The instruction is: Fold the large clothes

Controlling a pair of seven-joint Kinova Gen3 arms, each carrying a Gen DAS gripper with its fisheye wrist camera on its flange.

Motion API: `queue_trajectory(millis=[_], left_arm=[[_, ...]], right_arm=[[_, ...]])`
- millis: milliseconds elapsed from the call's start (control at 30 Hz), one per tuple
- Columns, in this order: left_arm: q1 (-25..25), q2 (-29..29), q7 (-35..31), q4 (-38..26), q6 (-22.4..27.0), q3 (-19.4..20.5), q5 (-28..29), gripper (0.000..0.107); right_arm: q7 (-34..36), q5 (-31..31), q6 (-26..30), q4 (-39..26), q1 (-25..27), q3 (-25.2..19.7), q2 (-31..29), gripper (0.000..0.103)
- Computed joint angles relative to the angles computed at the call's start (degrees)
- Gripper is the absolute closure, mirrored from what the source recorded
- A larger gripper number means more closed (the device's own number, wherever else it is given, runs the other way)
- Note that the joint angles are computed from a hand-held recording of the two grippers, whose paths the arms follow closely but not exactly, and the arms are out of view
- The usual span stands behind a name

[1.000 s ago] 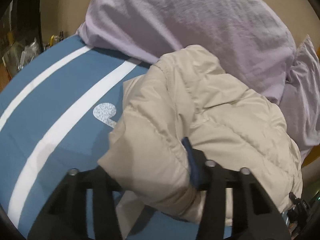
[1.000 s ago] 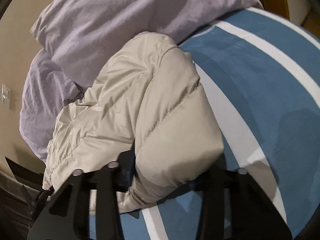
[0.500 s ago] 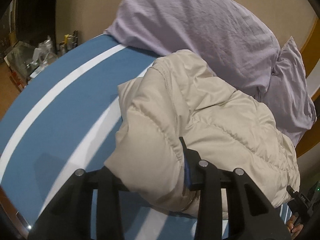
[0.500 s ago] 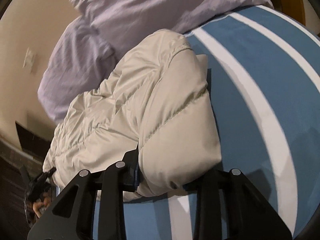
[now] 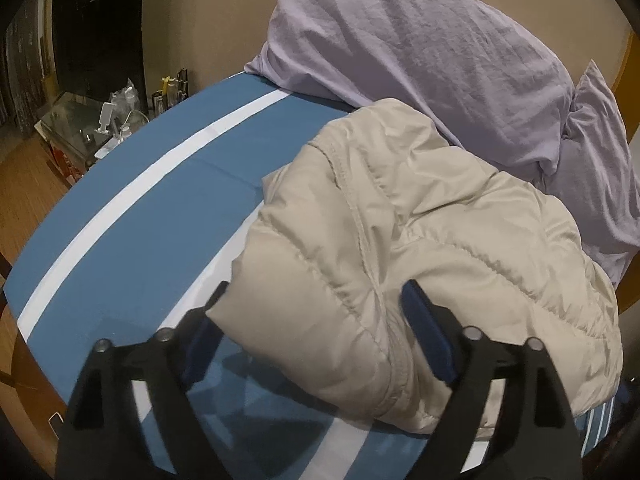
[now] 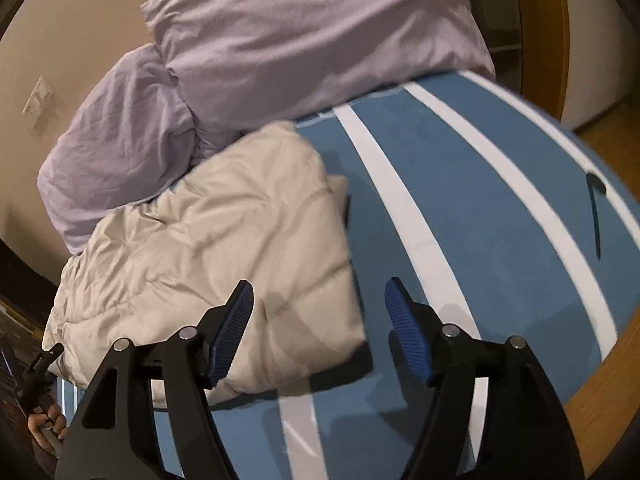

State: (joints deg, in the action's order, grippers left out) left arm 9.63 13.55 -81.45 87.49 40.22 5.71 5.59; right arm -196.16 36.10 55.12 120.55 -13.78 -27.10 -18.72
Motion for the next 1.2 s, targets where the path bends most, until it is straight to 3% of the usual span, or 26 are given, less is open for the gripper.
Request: queue_trajectory(millis=[133,267,500,667,833,1200], left_arm=[[0.23,0.54,0.67,0.01,-0.05,0.03,0.27,0.017],[-0.52,1.08,0.6,0.14,-0.69,0.4,2.26,0.017],[-2.18,1.66,-0.31,0.28,-1.69,1.19,6.64,0.018],[-2.78,1.63,-0.83,0.64,-2.67,1.53,9.16,0.036],[-5.46,0.93,-3.29,1.4,-3.83,2.8,14.79,0.065],[-6.56,-2.02,-10.3,-0.75,-3.86,4.5,23.47,0.075]], right_arm=[[2.32,3.91,-0.25,-3.13,-1.31,-0.91,3.33,0.033],[6.43,9.13,-1.39,-7.98,-5.35,-0.69,10.83,0.033],[8.29,16.25,7.0,-14.71,-12.84,0.7,22.75,0.033],[6.6,17.38,5.84,-13.45,-16.13,4.44,25.93,0.03],[5.07,19.1,8.75,-14.03,-21.07,7.35,28.35,0.029],[5.71,18.69,8.15,-14.11,-27.39,14.62,29.07,0.028]])
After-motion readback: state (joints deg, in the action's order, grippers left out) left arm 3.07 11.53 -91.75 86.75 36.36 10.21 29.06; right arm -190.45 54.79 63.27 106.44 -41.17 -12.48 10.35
